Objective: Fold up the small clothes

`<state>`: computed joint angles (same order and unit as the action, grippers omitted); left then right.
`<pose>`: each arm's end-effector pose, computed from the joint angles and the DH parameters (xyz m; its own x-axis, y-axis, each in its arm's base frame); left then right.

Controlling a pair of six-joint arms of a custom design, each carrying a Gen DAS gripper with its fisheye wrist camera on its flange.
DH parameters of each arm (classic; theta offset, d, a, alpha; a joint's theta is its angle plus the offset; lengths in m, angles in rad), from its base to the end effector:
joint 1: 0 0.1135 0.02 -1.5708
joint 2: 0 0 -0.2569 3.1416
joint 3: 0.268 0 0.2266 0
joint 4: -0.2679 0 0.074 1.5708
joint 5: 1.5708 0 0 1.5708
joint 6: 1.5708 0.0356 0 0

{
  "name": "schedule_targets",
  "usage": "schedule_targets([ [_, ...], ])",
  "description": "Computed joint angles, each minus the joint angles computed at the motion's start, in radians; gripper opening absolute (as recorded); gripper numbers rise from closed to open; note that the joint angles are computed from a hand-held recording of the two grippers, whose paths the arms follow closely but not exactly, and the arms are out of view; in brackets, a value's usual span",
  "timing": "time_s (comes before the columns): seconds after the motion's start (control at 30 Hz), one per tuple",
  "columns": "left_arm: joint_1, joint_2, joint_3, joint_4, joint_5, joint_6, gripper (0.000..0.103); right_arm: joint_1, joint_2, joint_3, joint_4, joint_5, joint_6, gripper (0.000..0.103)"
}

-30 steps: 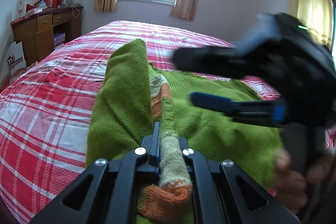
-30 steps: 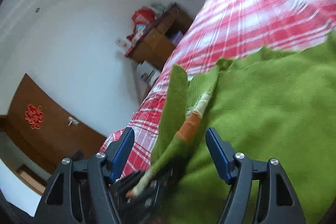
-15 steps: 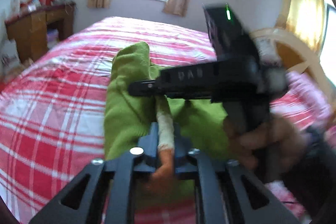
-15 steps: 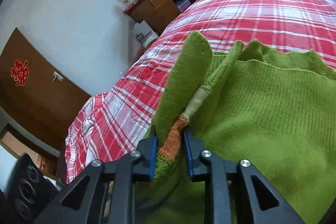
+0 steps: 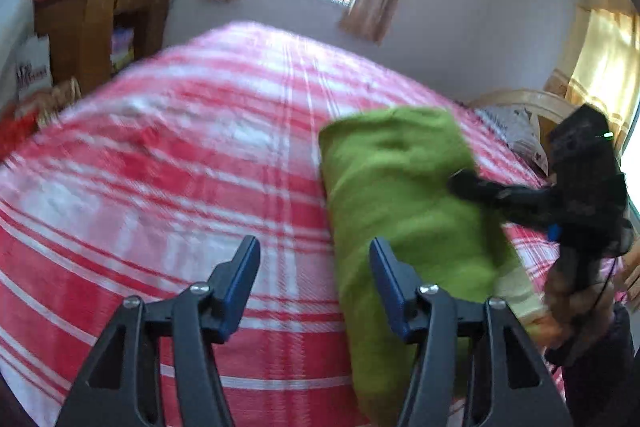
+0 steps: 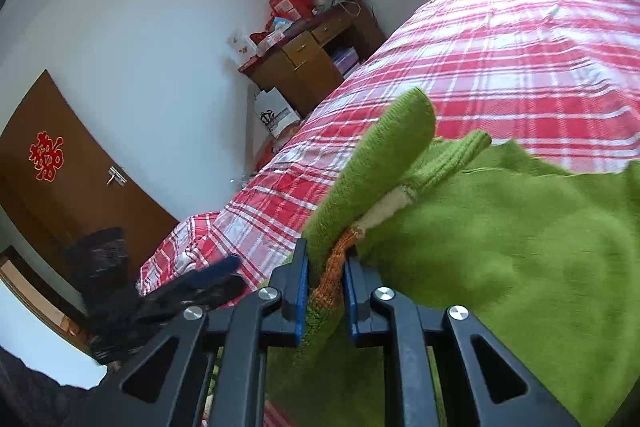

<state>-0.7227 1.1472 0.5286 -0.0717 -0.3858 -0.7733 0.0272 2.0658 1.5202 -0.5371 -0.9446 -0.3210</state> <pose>0.1662 -0.1287 0.2018 -0.6177 -0.3181 -0.7192 -0.0508 0.9288 -0.3672 0.4035 0.0398 0.1937 -0.7129 -0.2044 -0.6709 -0.6542 0.5386 0.5311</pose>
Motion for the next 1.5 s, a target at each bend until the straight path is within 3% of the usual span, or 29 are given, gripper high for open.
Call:
schedule_targets([
  [0.13,-0.118,0.109,0.043,0.065,0.003,-0.028,0.059,-0.104,0.012,0.062,-0.121,0.007,-0.11,0.013],
  [0.2,-0.184,0.172,0.096,0.042,-0.052,0.016,0.059,-0.154,0.045,0.091,-0.14,0.011,-0.12,0.01],
  [0.23,-0.218,0.198,0.125,0.019,-0.091,0.034,0.059,-0.178,0.063,0.099,-0.125,0.021,-0.109,0.001],
  [0.27,-0.252,0.211,0.144,0.008,-0.112,0.056,0.059,-0.203,0.08,0.105,-0.103,0.027,-0.09,0.0],
  [0.37,-0.298,0.172,0.144,-0.007,-0.122,0.119,0.059,-0.261,0.166,0.174,-0.141,-0.022,-0.053,0.0],
  [0.43,-0.357,0.137,0.136,-0.031,-0.164,0.158,0.066,-0.287,0.198,0.192,-0.177,-0.096,-0.057,0.0],
  [0.5,-0.418,0.122,0.14,-0.064,-0.202,0.192,0.075,-0.3,0.191,0.169,-0.196,-0.16,-0.067,0.0],
  [0.6,-0.498,0.191,0.193,-0.122,-0.258,0.233,0.075,-0.294,0.146,0.089,-0.175,-0.182,-0.06,0.001],
  [0.67,-0.535,0.309,0.273,-0.179,-0.345,0.267,0.075,-0.292,0.115,0.023,-0.128,-0.193,-0.031,0.001],
  [0.83,-0.477,0.5,0.4,-0.196,-0.41,0.346,0.075,-0.309,0.074,-0.047,-0.114,-0.222,-0.004,0.001],
  [0.87,-0.452,0.518,0.414,-0.187,-0.417,0.351,0.074,-0.318,0.082,-0.03,-0.15,-0.225,-0.02,0.001],
  [1.0,-0.368,0.453,0.364,-0.064,-0.311,0.336,0.038,-0.351,0.149,0.096,-0.366,-0.245,-0.12,0.002],
  [1.1,-0.327,0.364,0.27,0.065,-0.232,0.283,0.032,-0.352,0.198,0.186,-0.494,-0.269,-0.191,0.005],
  [1.13,-0.311,0.336,0.235,0.103,-0.209,0.246,0.03,-0.345,0.21,0.209,-0.518,-0.267,-0.203,0.021],
  [1.17,-0.298,0.32,0.217,0.119,-0.19,0.223,0.029,-0.332,0.223,0.229,-0.522,-0.263,-0.191,0.065],
  [1.2,-0.278,0.296,0.186,0.149,-0.158,0.193,0.028,-0.329,0.224,0.222,-0.503,-0.273,-0.173,0.087],
  [1.23,-0.272,0.29,0.168,0.167,-0.148,0.175,0.027,-0.327,0.216,0.186,-0.422,-0.312,-0.108,0.1],
  [1.27,-0.263,0.282,0.154,0.179,-0.135,0.156,0.027,-0.328,0.221,0.171,-0.384,-0.354,-0.072,0.1],
  [1.33,-0.272,0.295,0.161,0.181,-0.151,0.163,0.027,-0.31,0.266,0.227,-0.438,-0.384,-0.066,0.1],
  [1.43,-0.303,0.295,0.158,0.198,-0.197,0.17,0.025,-0.269,0.247,0.219,-0.368,-0.324,-0.026,0.1],
  [1.5,-0.301,0.275,0.132,0.234,-0.205,0.162,0.025,-0.234,0.261,0.253,-0.388,-0.281,-0.044,0.099],
])
